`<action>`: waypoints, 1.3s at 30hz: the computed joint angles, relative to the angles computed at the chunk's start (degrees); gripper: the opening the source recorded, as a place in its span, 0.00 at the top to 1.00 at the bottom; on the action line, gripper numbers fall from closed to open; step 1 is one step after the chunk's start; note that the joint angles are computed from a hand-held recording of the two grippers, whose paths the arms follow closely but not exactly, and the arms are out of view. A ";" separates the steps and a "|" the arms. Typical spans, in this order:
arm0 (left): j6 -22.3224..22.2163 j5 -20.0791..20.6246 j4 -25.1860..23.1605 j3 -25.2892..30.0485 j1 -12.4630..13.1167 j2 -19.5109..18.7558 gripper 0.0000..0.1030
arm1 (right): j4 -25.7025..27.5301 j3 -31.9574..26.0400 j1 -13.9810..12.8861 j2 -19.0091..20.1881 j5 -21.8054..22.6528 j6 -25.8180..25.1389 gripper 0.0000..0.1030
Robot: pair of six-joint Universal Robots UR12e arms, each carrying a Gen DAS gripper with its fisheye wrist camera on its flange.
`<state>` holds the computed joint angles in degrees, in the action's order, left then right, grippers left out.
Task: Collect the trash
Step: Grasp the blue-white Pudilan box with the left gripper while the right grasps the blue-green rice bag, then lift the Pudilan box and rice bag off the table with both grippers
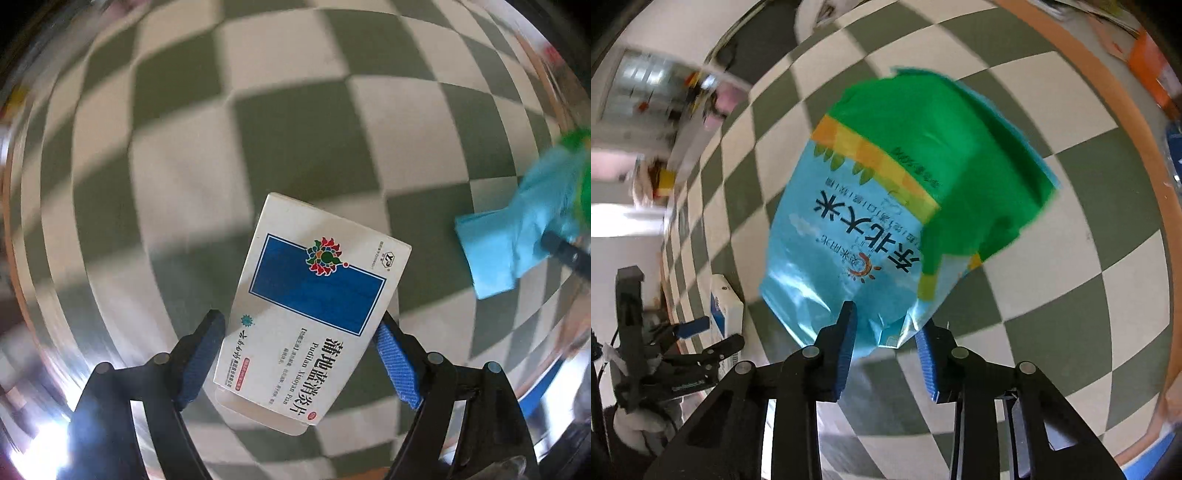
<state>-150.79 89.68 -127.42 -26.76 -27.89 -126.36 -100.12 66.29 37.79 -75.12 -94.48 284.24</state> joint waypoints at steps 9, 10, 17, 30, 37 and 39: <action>-7.64 -0.02 14.46 -18.68 2.19 11.17 0.21 | 0.36 -0.39 1.66 -0.28 -5.91 16.05 0.09; -7.43 1.22 16.09 -19.94 1.93 11.82 0.21 | 0.33 -0.15 1.75 -0.37 -6.25 18.59 0.09; -10.65 5.01 20.94 -23.09 0.73 13.03 0.19 | -1.40 0.05 -0.11 1.30 -7.25 30.56 0.04; -10.48 4.56 17.77 -17.18 1.64 8.68 0.20 | 23.40 -25.75 -4.16 16.96 1.41 -14.00 0.07; -10.46 2.69 18.07 -24.97 2.50 14.29 0.20 | 30.16 -36.87 -2.26 23.87 8.82 -31.67 0.06; -9.42 2.38 17.43 -26.03 2.84 14.89 0.20 | 34.25 -41.64 -1.68 26.56 9.05 -32.55 0.02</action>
